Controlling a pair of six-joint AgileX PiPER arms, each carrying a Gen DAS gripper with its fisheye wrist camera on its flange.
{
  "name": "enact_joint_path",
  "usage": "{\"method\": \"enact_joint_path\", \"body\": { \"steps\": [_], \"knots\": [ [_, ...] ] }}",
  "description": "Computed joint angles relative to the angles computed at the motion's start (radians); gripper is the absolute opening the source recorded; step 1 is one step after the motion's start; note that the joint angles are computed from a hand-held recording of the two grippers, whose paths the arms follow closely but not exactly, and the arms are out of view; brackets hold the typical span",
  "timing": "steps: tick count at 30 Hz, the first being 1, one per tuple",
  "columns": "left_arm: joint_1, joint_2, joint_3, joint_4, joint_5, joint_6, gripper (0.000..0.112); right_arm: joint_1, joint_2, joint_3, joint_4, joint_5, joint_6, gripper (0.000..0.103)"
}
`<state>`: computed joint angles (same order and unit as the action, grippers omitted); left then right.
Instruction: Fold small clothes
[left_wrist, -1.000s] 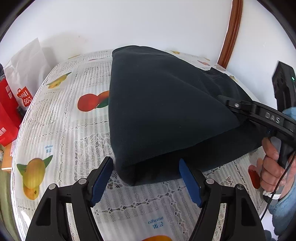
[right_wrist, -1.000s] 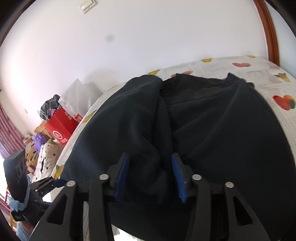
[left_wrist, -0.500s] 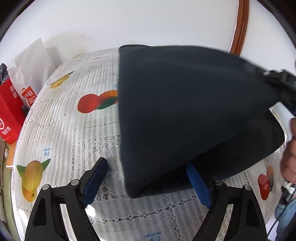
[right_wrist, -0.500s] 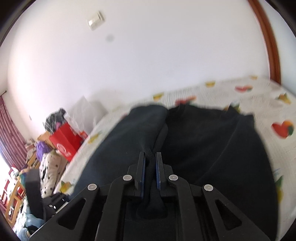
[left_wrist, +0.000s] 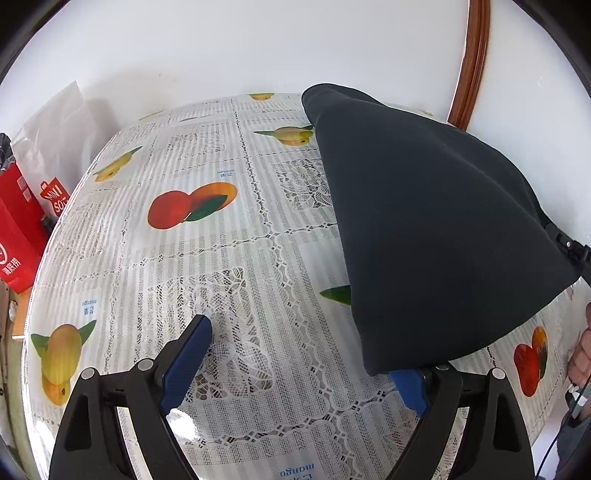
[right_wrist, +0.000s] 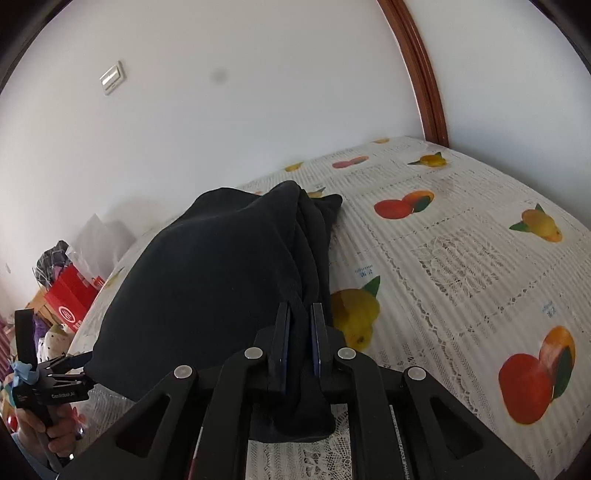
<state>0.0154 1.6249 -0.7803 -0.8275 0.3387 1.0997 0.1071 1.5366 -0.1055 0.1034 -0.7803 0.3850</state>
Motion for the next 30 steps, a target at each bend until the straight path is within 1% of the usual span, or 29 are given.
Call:
{"method": "enact_joint_path", "body": {
  "steps": [1,2,3,4,5,6,7,8,9,10,11,12,13,14,15,17,18,20,22,23,24,26,27,28,30],
  "knots": [
    [0.002,-0.004,-0.001,0.001,0.010,-0.006,0.086,0.011,-0.027,-0.004,0.024,0.029,-0.017,0.013],
    [0.008,-0.010,0.000,-0.012,0.030,0.004,0.082,0.039,-0.060,-0.019,0.085,0.083,-0.054,0.015],
    [0.009,-0.013,0.001,-0.026,0.044,0.019,0.076,0.052,-0.091,-0.034,0.131,0.139,-0.091,0.019],
    [0.008,-0.016,0.004,-0.046,0.053,0.045,0.069,0.049,-0.111,-0.039,0.136,0.170,-0.101,0.024],
    [-0.002,-0.023,0.011,-0.061,0.051,0.068,0.064,0.039,-0.121,-0.039,0.114,0.189,-0.091,0.028],
    [-0.012,-0.027,0.015,-0.074,0.049,0.086,0.056,0.021,-0.115,-0.050,0.078,0.216,-0.070,0.044],
    [-0.025,-0.034,0.017,-0.078,0.051,0.089,0.050,-0.016,-0.101,-0.068,0.002,0.252,-0.023,0.060],
    [-0.027,-0.036,0.019,-0.099,0.061,0.112,0.043,-0.058,-0.075,-0.092,-0.098,0.283,0.046,0.063],
    [-0.022,-0.039,0.023,-0.133,0.075,0.149,0.034,-0.096,-0.033,-0.122,-0.198,0.305,0.133,0.064],
    [-0.017,-0.041,0.026,-0.163,0.091,0.181,0.021,-0.128,0.004,-0.143,-0.298,0.302,0.229,0.063],
    [-0.009,-0.042,0.028,-0.188,0.111,0.212,0.019,-0.161,0.041,-0.160,-0.398,0.279,0.328,0.061],
    [-0.013,-0.054,0.044,-0.217,0.090,0.236,0.016,-0.201,0.079,-0.175,-0.498,0.227,0.409,0.042],
    [-0.017,-0.060,0.052,-0.225,0.075,0.240,0.013,-0.226,0.110,-0.190,-0.576,0.185,0.466,0.031],
    [-0.011,-0.066,0.059,-0.233,0.080,0.248,0.012,-0.237,0.119,-0.208,-0.614,0.184,0.493,0.029],
    [0.002,-0.067,0.061,-0.246,0.095,0.259,0.012,-0.226,0.111,-0.233,-0.613,0.220,0.484,0.025],
    [0.022,-0.084,0.075,-0.253,0.106,0.265,0.012,-0.171,0.117,-0.276,-0.519,0.266,0.389,0.024],
    [0.025,-0.093,0.084,-0.251,0.102,0.267,0.012,-0.153,0.129,-0.308,-0.508,0.290,0.379,0.023],
    [0.032,-0.101,0.094,-0.238,0.077,0.264,0.012,-0.149,0.155,-0.364,-0.569,0.304,0.424,0.023],
    [0.042,-0.101,0.095,-0.208,0.054,0.220,0.012,-0.135,0.199,-0.439,-0.641,0.325,0.486,0.023],
    [0.054,-0.097,0.092,-0.201,0.056,0.209,0.012,-0.112,0.223,-0.471,-0.625,0.333,0.471,0.024],
    [0.063,-0.096,0.087,-0.180,0.064,0.186,0.012,-0.088,0.227,-0.479,-0.569,0.345,0.416,0.024],
    [0.084,-0.081,0.064,-0.133,0.098,0.138,0.014,-0.026,0.204,-0.476,-0.377,0.390,0.220,0.028],
    [0.091,-0.077,0.059,-0.125,0.110,0.134,0.015,-0.005,0.178,-0.447,-0.283,0.386,0.120,0.030],
    [0.101,-0.070,0.053,-0.123,0.129,0.139,0.015,0.010,0.153,-0.410,-0.183,0.363,0.020,0.031],
    [0.111,-0.063,0.048,-0.125,0.148,0.149,0.016,0.058,0.107,-0.296,0.010,0.254,-0.161,0.032]
  ]
}}
